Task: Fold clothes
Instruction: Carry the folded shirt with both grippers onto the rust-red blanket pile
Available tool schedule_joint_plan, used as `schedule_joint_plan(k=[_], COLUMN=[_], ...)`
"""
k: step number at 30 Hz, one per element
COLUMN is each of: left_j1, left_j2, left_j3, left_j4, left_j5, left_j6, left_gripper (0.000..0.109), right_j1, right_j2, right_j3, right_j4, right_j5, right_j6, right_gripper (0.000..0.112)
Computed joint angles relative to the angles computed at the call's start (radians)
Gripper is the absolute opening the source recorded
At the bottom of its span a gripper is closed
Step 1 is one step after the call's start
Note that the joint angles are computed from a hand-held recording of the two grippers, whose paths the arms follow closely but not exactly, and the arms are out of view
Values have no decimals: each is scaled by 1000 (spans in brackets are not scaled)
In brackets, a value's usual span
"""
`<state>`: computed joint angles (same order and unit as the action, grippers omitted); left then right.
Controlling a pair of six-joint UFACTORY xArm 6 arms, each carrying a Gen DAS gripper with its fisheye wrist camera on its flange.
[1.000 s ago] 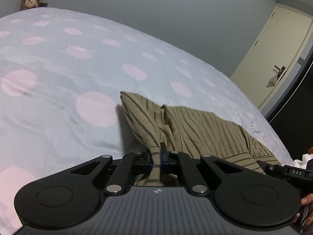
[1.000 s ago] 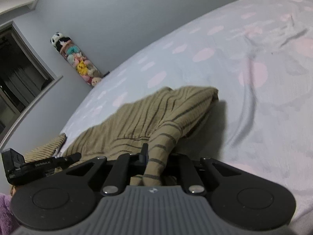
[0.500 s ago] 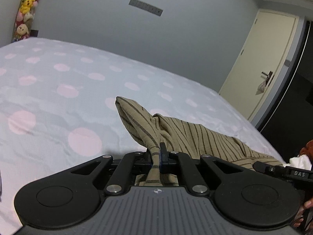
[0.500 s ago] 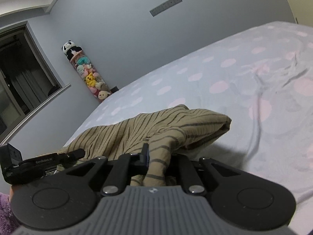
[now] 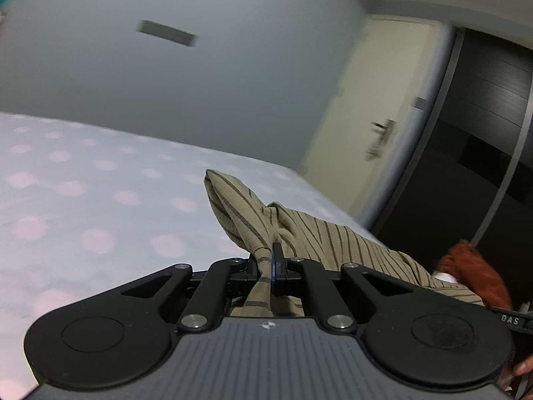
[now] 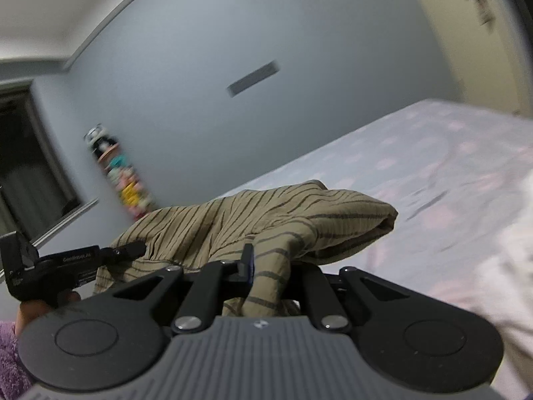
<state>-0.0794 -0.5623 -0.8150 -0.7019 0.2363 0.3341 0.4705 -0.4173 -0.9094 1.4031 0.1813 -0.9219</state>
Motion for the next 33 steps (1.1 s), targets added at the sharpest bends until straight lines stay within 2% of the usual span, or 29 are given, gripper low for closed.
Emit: schedule_joint_plan(k=[3, 7, 11, 14, 20, 25, 27, 29, 33], left_j1=[-85, -199, -296, -353, -436, -457, -463, -459, -441], left_j2=[124, 307, 508, 660, 913, 1111, 1157, 1215, 1388], left_j3=[-139, -350, -590, -777, -1094, -1327, -1377, -1437, -1659], left_j4=[-70, -110, -101, -69, 33, 102, 126, 152, 225], left_j5=[17, 55, 116, 179, 306, 397, 422, 452, 554], left_j6=[82, 157, 196, 198, 166, 145, 124, 108, 46], left_gripper=[3, 3, 3, 3, 3, 3, 3, 3, 3], right_j1=[-59, -181, -340, -448, -594, -650, -662, -668, -660], right_j2=[-129, -287, -415, -485, -516, -466, -429, -387, -317], right_j3=[94, 211, 290, 335, 382, 403, 400, 396, 412], right_j4=[-174, -506, -789, -931, -1040, -969, -937, -887, -879], right_j5=[-39, -63, -34, -17, -4, -24, -25, -30, -67], right_j6=[176, 493, 776, 915, 1033, 1009, 983, 947, 957], right_gripper=[10, 10, 10, 10, 10, 10, 10, 10, 10])
